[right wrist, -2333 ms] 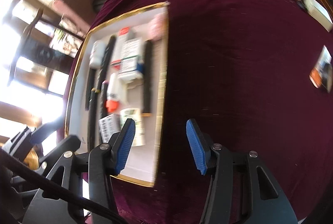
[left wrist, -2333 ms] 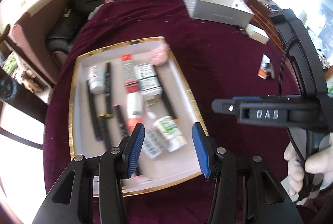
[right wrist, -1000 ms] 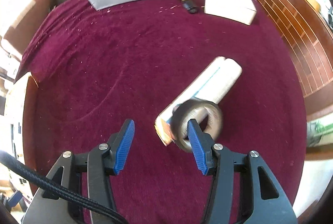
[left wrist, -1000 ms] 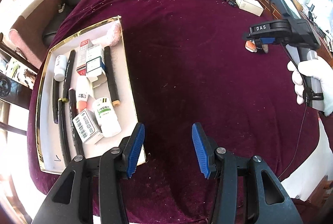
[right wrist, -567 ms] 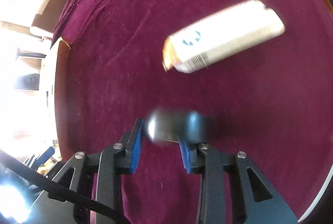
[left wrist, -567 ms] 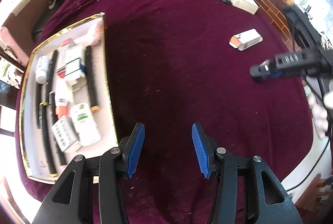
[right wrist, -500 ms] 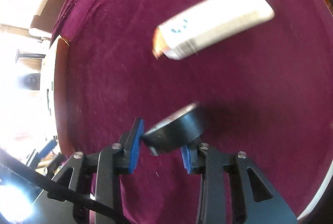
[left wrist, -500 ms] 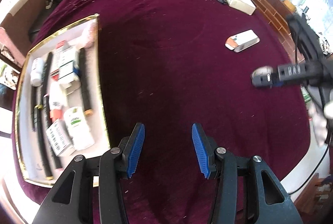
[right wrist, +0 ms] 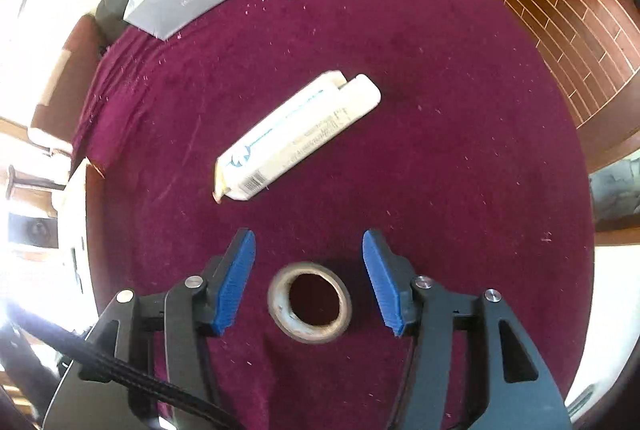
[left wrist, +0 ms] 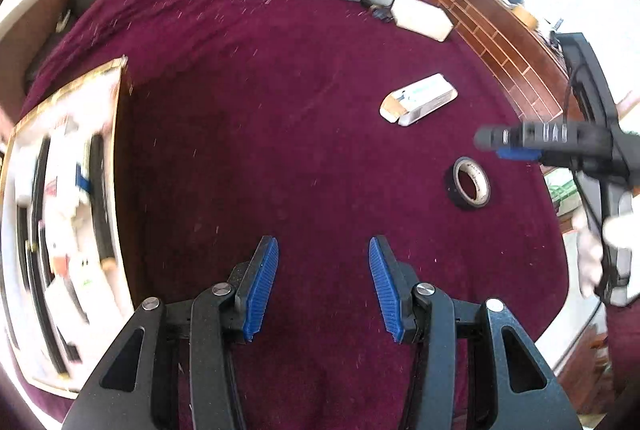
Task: Organize objects
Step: 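Grasp the tape roll rim with the right gripper while the left grasps the white cream box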
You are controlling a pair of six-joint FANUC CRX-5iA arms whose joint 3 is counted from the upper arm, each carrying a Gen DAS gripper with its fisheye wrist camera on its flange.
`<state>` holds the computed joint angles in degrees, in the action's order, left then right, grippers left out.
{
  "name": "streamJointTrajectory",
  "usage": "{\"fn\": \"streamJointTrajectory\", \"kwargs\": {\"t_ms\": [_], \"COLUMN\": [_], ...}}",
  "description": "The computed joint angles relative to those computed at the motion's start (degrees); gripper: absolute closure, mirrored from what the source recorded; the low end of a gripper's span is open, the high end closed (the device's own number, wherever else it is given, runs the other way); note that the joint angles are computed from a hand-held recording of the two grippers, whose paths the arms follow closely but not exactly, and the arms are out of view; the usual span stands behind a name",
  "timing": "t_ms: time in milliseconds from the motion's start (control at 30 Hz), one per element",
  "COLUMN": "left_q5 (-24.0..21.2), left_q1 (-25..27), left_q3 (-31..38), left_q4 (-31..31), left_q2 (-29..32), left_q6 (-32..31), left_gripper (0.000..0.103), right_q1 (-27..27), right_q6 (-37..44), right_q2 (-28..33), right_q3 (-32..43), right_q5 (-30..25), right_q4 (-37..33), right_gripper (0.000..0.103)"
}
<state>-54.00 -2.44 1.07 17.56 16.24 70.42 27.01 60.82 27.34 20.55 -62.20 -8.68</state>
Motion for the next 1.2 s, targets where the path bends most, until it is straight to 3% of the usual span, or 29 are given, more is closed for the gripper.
{"fn": "streamJointTrajectory", "kwargs": {"t_ms": [200, 233, 267, 367, 600, 833, 967, 1000, 1100, 1167, 1200], "left_q5": [0.31, 1.05, 1.8, 4.18, 2.21, -6.27, -9.51, -7.67, -9.07, -11.85, -11.43], "left_q1": [-1.92, -2.49, -2.83, -5.17, -9.37, -12.63, -14.08, -14.17, -14.53, -13.89, -13.73], "left_q3": [7.02, 8.34, 8.8, 12.43, 24.25, 41.68, 46.23, 44.53, 46.19, 47.93, 47.12], "left_q4": [-2.02, -0.66, 0.36, 0.51, 0.79, -4.64, -7.5, -7.05, -7.88, -6.22, -6.04], "left_q2": [5.81, 7.13, 7.74, 10.67, 20.17, 31.54, 34.38, 33.57, 34.34, 35.47, 34.93], "left_q6": [-0.43, -2.59, -4.45, -9.24, -16.54, -16.8, -15.84, -16.13, -13.28, -11.08, -10.68], "left_gripper": [0.06, 0.06, 0.06, 0.06, 0.06, 0.06, 0.054, 0.053, 0.052, 0.062, 0.079], "right_q1": [7.69, 8.26, 8.57, 7.91, 4.61, 1.55, 0.82, 0.57, 0.04, -0.19, -0.22], "right_q6": [-0.86, -1.05, -1.34, -2.89, -4.91, -4.67, -5.31, -5.32, -5.2, -5.78, -5.99], "right_q2": [0.52, 1.16, 1.73, 1.9, -2.71, -5.34, -5.96, -5.75, -5.71, -5.77, -5.94], "right_q3": [-6.6, -6.78, -6.79, -6.26, -10.61, -13.13, -13.93, -13.61, -13.4, -13.46, -13.74], "right_q5": [1.42, 1.48, 1.43, 1.44, 1.82, 3.1, 4.06, 4.11, 4.13, 4.36, 4.61], "right_q4": [17.13, 18.62, 19.38, 18.06, 14.51, 7.98, 6.59, 5.94, 5.12, 5.09, 5.02], "right_gripper": [0.05, 0.054, 0.076, 0.091, 0.091, 0.091, 0.088, 0.088, 0.086, 0.085, 0.084]}}
